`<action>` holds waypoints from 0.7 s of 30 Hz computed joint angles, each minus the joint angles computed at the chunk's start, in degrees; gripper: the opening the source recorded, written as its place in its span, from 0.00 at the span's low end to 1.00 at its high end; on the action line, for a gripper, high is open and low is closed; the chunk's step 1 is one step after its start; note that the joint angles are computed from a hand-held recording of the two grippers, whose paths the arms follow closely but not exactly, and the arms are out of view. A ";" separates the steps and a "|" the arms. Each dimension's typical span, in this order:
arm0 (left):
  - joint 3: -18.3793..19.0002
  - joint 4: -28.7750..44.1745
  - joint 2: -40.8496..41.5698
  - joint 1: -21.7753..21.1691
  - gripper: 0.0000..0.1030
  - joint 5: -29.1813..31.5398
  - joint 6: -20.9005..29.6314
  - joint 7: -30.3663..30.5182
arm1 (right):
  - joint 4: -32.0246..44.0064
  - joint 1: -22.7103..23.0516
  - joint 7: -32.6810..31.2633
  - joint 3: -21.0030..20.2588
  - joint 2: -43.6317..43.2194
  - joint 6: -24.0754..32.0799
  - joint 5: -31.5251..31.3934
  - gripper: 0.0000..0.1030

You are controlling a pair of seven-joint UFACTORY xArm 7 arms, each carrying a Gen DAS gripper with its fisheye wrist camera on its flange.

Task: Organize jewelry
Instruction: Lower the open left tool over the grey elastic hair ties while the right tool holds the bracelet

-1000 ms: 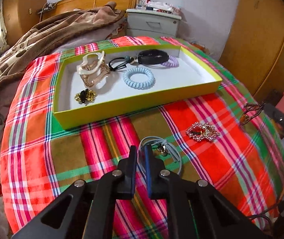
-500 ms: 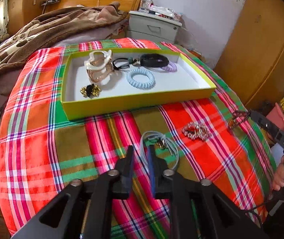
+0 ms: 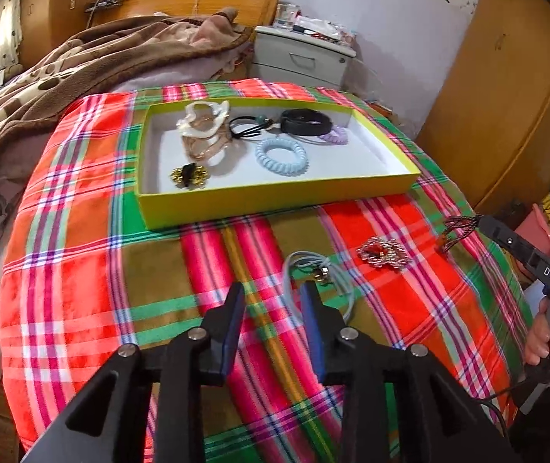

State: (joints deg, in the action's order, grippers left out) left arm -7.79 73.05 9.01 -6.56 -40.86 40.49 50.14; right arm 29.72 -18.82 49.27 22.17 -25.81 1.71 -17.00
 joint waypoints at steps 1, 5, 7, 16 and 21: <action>-0.08 0.09 0.07 -0.02 0.35 -0.04 0.43 0.03 | 0.65 -1.76 0.58 1.86 -0.15 1.63 -0.78 0.13; -0.42 -0.43 -0.32 -0.47 0.36 0.05 0.55 1.03 | 0.86 -2.47 2.46 1.97 -0.12 1.31 -2.81 0.13; -0.57 -0.59 -0.61 -0.60 0.36 -0.59 0.93 2.15 | 1.23 -3.49 3.03 2.81 -0.45 1.92 -3.79 0.13; -1.01 -0.66 -0.47 -2.33 0.37 0.41 2.61 4.40 | 1.95 -2.15 3.40 1.17 -0.19 2.41 -4.79 0.13; -1.27 -1.64 -0.33 -3.79 0.37 4.26 -0.56 2.48 | 2.08 -1.64 3.65 0.64 0.10 2.64 -5.23 0.13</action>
